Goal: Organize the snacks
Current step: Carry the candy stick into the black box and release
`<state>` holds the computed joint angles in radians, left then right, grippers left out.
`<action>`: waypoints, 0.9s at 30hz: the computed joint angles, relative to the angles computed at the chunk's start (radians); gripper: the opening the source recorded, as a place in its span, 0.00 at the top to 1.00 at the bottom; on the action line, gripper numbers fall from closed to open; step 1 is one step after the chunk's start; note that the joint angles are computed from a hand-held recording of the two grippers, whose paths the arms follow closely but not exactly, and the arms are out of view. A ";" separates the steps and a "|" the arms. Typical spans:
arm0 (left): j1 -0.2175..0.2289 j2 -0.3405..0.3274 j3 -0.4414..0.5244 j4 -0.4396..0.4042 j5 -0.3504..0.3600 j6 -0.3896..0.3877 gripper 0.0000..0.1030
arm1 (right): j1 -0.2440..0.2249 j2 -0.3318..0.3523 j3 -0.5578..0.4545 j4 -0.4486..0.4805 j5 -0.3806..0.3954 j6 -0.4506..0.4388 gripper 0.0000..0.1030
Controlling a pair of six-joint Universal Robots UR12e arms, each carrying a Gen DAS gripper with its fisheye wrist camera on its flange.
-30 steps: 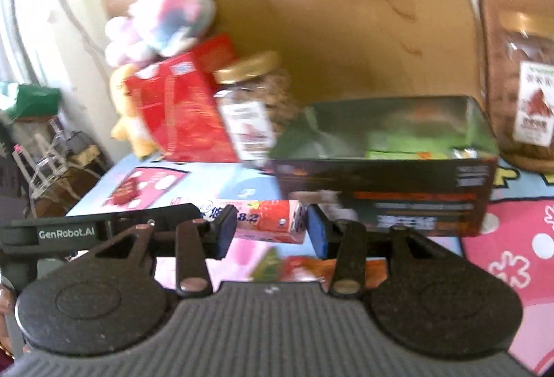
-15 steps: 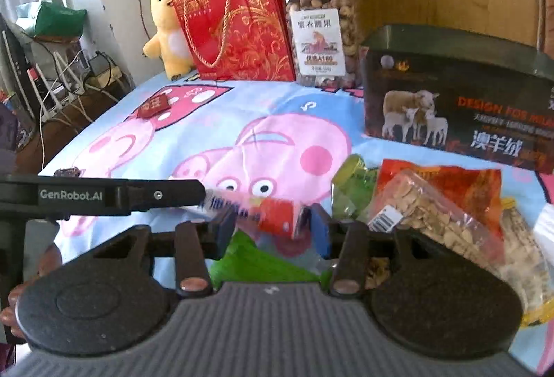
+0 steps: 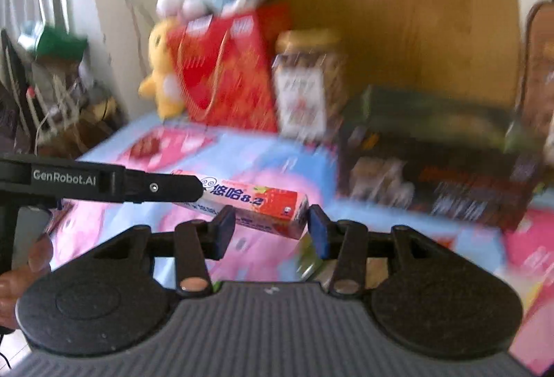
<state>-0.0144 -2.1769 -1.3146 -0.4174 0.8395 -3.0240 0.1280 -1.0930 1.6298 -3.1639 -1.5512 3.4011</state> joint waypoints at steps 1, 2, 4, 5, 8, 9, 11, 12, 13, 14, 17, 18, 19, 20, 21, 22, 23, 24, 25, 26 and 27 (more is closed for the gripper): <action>-0.010 -0.010 0.024 0.005 -0.004 0.001 0.55 | -0.005 -0.002 0.000 -0.017 -0.019 -0.008 0.52; -0.021 -0.021 0.048 0.013 -0.007 0.004 0.55 | -0.011 -0.005 -0.001 -0.031 -0.041 -0.017 0.52; -0.049 -0.052 0.110 0.016 -0.006 0.015 0.55 | -0.027 -0.008 -0.005 -0.045 -0.075 -0.027 0.52; -0.062 -0.071 0.147 0.001 -0.010 0.021 0.54 | -0.036 -0.009 -0.007 -0.047 -0.091 -0.028 0.52; -0.093 -0.123 0.244 -0.055 -0.016 0.034 0.53 | -0.063 -0.007 -0.018 -0.040 -0.142 -0.036 0.52; -0.103 -0.142 0.276 -0.083 -0.010 0.036 0.53 | -0.072 -0.006 -0.021 -0.033 -0.146 -0.031 0.52; -0.121 -0.172 0.327 -0.133 0.013 0.045 0.53 | -0.092 -0.001 -0.026 -0.002 -0.142 -0.009 0.52; -0.127 -0.182 0.341 -0.145 0.029 0.050 0.52 | -0.099 0.003 -0.030 0.015 -0.138 0.001 0.50; -0.136 -0.192 0.356 -0.155 0.058 0.053 0.50 | -0.104 0.009 -0.035 0.029 -0.134 0.008 0.50; -0.142 -0.197 0.364 -0.164 0.087 0.055 0.49 | -0.107 0.012 -0.036 0.044 -0.124 0.012 0.49; -0.149 -0.200 0.368 -0.186 0.121 0.065 0.49 | -0.113 0.017 -0.029 0.044 -0.096 0.031 0.50; -0.146 -0.195 0.359 -0.175 0.108 0.063 0.49 | -0.112 0.016 -0.023 0.024 -0.102 0.039 0.50; -0.142 -0.187 0.342 -0.155 0.095 0.063 0.49 | -0.112 0.012 -0.013 0.004 -0.099 0.048 0.50; -0.139 -0.181 0.333 -0.140 0.085 0.069 0.49 | -0.113 0.006 -0.001 -0.018 -0.092 0.058 0.50; -0.137 -0.173 0.320 -0.123 0.084 0.076 0.49 | -0.114 0.001 0.009 -0.035 -0.086 0.064 0.50; -0.135 -0.163 0.306 -0.109 0.085 0.082 0.49 | -0.113 -0.005 0.019 -0.045 -0.085 0.069 0.50; -0.130 -0.151 0.287 -0.094 0.073 0.082 0.49 | -0.113 -0.010 0.024 -0.049 -0.086 0.078 0.50; -0.123 -0.141 0.272 -0.089 0.051 0.084 0.49 | -0.115 -0.018 0.037 -0.062 -0.078 0.093 0.50; -0.116 -0.128 0.251 -0.084 0.030 0.089 0.49 | -0.118 -0.026 0.053 -0.083 -0.059 0.109 0.50; -0.108 -0.116 0.231 -0.086 0.013 0.098 0.49 | -0.121 -0.036 0.074 -0.102 -0.037 0.126 0.50; -0.101 -0.103 0.210 -0.091 -0.004 0.109 0.49 | -0.123 -0.044 0.090 -0.111 -0.020 0.140 0.50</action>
